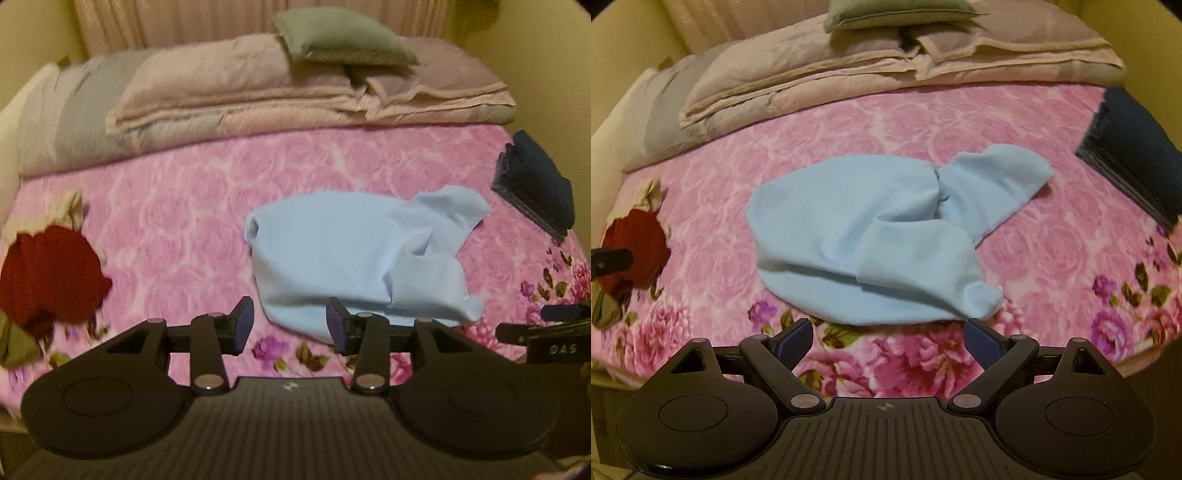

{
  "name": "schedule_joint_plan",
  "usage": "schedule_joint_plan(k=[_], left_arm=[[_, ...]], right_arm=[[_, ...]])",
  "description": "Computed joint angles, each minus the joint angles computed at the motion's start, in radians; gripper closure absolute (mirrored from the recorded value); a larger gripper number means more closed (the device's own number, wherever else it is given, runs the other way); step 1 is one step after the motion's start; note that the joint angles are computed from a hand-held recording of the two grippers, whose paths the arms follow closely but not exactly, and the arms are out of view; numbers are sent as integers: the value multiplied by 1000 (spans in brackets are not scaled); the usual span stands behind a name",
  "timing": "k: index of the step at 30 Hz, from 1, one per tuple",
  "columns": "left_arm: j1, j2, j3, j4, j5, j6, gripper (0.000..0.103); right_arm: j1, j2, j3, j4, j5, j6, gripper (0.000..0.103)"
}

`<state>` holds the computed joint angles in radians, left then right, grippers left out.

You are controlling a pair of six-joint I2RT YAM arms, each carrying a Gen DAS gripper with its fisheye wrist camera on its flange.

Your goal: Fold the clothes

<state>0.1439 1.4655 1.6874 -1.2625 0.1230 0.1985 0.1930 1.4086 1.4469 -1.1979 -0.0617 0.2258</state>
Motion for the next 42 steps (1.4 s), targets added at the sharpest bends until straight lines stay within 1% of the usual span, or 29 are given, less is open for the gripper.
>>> schedule_joint_plan(k=[3, 7, 11, 14, 18, 20, 23, 25, 28, 31, 33, 36, 38, 40, 42], left_arm=[[67, 4, 31, -23, 42, 83, 64], [219, 13, 45, -63, 106, 238, 63], [338, 36, 47, -82, 144, 373, 63], [405, 54, 45, -91, 169, 462, 63], [446, 72, 36, -109, 182, 539, 63], [446, 74, 26, -116, 191, 566, 63], [420, 69, -6, -106, 193, 579, 63], [390, 70, -17, -101, 190, 561, 63], [331, 73, -30, -84, 178, 516, 63], [243, 77, -46, -40, 147, 425, 60], [172, 84, -59, -4, 119, 343, 59], [55, 110, -67, 46, 73, 203, 57], [-37, 145, -56, 60, 37, 90, 56], [-127, 183, -34, 65, 24, -27, 55], [-209, 211, -23, 81, 10, -128, 53]], right_arm=[[99, -6, -9, 0, 55, 122, 12], [271, 1, -23, 17, 120, 313, 12], [435, 4, -48, 47, 170, 472, 12], [518, 2, -68, 44, 201, 577, 12], [567, -17, -94, 16, 232, 695, 12], [572, -30, -102, -2, 246, 728, 12], [562, -57, -120, -25, 256, 754, 12], [533, -83, -139, -34, 259, 762, 12], [441, -119, -157, -44, 252, 707, 12], [299, -148, -183, -36, 217, 587, 12], [170, -153, -197, -22, 174, 470, 12], [-50, -132, -195, 3, 93, 254, 12], [-197, -89, -168, 14, 42, 109, 12], [-328, -37, -131, 22, 1, -21, 12], [-431, 24, -91, 30, -34, -124, 12]])
